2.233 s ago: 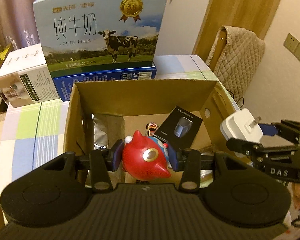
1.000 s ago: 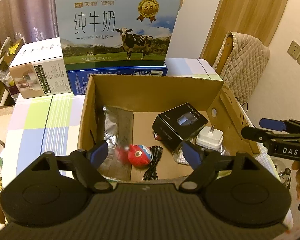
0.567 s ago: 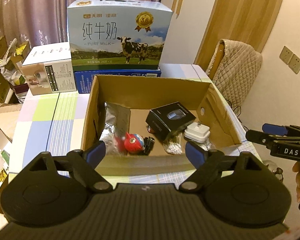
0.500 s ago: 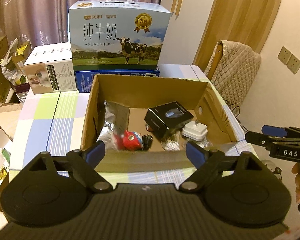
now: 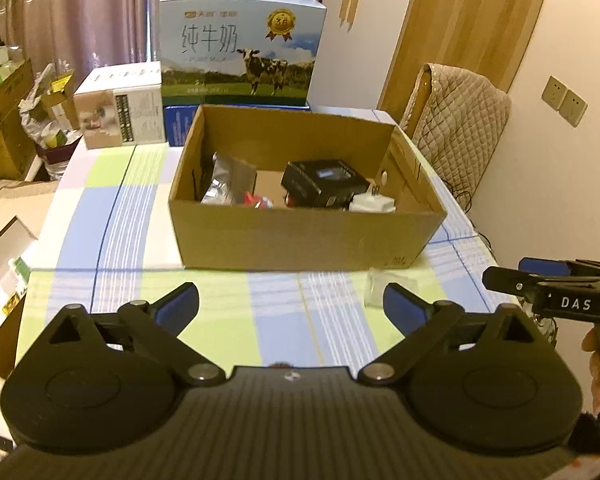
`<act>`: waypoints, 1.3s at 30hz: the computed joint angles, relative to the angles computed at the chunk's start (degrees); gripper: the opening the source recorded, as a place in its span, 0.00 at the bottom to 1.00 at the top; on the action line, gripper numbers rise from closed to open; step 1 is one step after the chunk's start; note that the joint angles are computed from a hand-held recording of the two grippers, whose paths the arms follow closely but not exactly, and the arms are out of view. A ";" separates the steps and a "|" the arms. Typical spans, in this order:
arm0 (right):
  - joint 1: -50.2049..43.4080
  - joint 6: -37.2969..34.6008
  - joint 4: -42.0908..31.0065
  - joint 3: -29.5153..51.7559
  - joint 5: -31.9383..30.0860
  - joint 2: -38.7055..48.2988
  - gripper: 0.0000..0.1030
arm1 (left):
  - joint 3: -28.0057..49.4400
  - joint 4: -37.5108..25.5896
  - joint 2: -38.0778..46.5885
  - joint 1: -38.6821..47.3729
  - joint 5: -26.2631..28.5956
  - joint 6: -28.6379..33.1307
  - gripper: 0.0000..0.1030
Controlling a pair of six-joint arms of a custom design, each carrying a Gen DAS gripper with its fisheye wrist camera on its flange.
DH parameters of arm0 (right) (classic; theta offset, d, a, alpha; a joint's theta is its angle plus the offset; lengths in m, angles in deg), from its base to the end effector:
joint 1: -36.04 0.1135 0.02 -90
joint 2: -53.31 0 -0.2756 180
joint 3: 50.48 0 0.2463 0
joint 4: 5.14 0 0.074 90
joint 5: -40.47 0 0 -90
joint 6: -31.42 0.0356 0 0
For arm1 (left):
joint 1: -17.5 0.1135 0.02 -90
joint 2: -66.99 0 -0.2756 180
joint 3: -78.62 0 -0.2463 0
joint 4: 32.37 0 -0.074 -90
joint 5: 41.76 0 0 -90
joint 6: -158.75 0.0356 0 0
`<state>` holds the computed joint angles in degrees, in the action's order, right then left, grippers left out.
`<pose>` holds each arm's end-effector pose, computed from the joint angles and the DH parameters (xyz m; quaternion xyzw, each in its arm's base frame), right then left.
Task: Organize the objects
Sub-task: 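Withdraw both tools from the box back over the table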
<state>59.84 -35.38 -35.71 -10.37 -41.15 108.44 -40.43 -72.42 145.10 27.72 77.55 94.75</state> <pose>0.1638 0.0666 0.1978 0.0228 0.9235 0.0883 0.3726 0.2545 0.0282 0.2222 0.1981 0.9095 -0.1458 0.3350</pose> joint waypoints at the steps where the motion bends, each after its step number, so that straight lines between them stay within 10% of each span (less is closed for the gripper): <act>1: 0.66 0.67 -0.58 -0.27 0.50 -0.53 0.68 | -0.87 -0.15 -0.84 0.62 0.15 0.51 0.95; 23: 14.19 15.63 -10.32 -9.55 7.26 -13.97 0.68 | -18.36 2.82 -9.73 13.16 1.81 8.43 0.99; 39: 13.30 15.75 -4.51 -12.70 5.95 -10.51 0.68 | -24.15 11.11 -6.78 10.01 -0.93 8.55 0.99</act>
<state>73.15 -19.63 -40.22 -23.08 -35.19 97.93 -64.58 -61.31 138.32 37.73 76.62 103.29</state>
